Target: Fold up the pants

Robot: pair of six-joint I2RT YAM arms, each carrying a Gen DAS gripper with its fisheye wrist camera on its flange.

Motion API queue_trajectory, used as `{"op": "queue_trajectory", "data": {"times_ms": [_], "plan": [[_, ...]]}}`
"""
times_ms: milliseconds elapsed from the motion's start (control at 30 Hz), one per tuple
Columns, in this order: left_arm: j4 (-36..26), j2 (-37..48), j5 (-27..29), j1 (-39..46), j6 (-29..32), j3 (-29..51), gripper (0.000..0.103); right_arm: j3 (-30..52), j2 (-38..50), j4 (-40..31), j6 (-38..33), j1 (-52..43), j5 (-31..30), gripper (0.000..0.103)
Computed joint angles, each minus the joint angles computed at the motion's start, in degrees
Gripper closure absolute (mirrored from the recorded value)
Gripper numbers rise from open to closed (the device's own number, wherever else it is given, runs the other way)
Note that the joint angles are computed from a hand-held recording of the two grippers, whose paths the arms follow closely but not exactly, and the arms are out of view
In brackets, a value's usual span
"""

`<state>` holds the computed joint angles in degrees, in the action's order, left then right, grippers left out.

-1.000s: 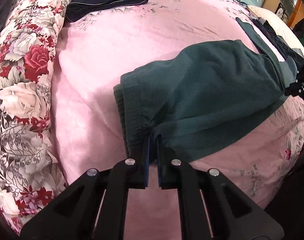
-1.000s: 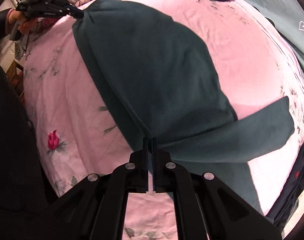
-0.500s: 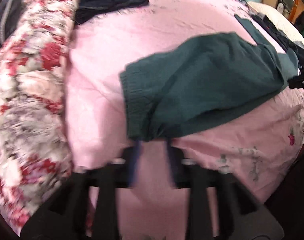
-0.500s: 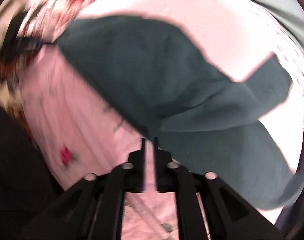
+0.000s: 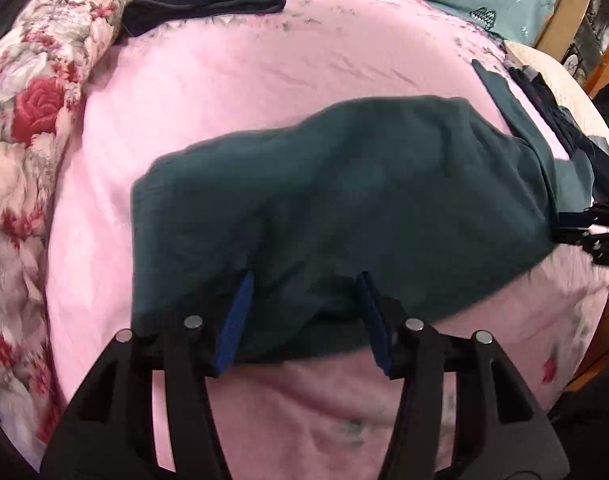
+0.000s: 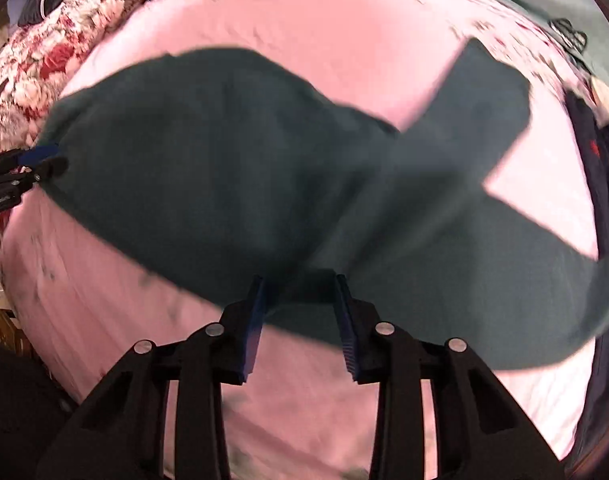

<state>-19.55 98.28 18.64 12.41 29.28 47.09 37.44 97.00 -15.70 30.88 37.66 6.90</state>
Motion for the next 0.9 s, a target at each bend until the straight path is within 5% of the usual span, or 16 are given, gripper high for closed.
{"op": "queue_trajectory", "data": {"times_ms": [133,200,233,267,300,400,600,900], "plan": [[-3.39,-6.67,-1.58,2.21,6.29,-5.39,0.048,-4.96,-11.87,-4.14,3.91,-3.34,-0.89,0.065],[-6.29,-7.89,-2.1,3.8,4.54,-4.62,0.047,-4.3,-16.73,-5.45,3.35,-7.6,2.32,0.055],[-7.75,-8.82,-1.4,4.29,1.32,-3.62,0.044,-3.32,-17.18,-5.15,2.35,-9.76,3.69,0.054],[-7.77,-9.62,-1.32,4.09,-1.13,-3.52,0.028,-1.63,-16.53,-3.86,0.69,-12.97,4.7,0.054],[-7.2,-11.25,-2.32,3.06,-5.88,-3.36,0.011,0.24,-14.83,-3.02,-0.27,-15.22,5.18,0.054],[-4.6,-14.85,-5.55,-0.55,-15.5,-3.83,0.002,10.03,-4.4,-0.73,-2.61,-23.24,6.56,0.054],[-6.7,-14.18,-14.73,-11.08,-28.02,-1.08,0.002,34.55,19.11,-4.29,0.47,-34.25,1.38,0.054],[-10.86,-15.43,-19.9,-12.86,-29.42,-1.4,0.002,51.62,34.54,-8.86,2.11,-35.16,2.64,0.06]]}}
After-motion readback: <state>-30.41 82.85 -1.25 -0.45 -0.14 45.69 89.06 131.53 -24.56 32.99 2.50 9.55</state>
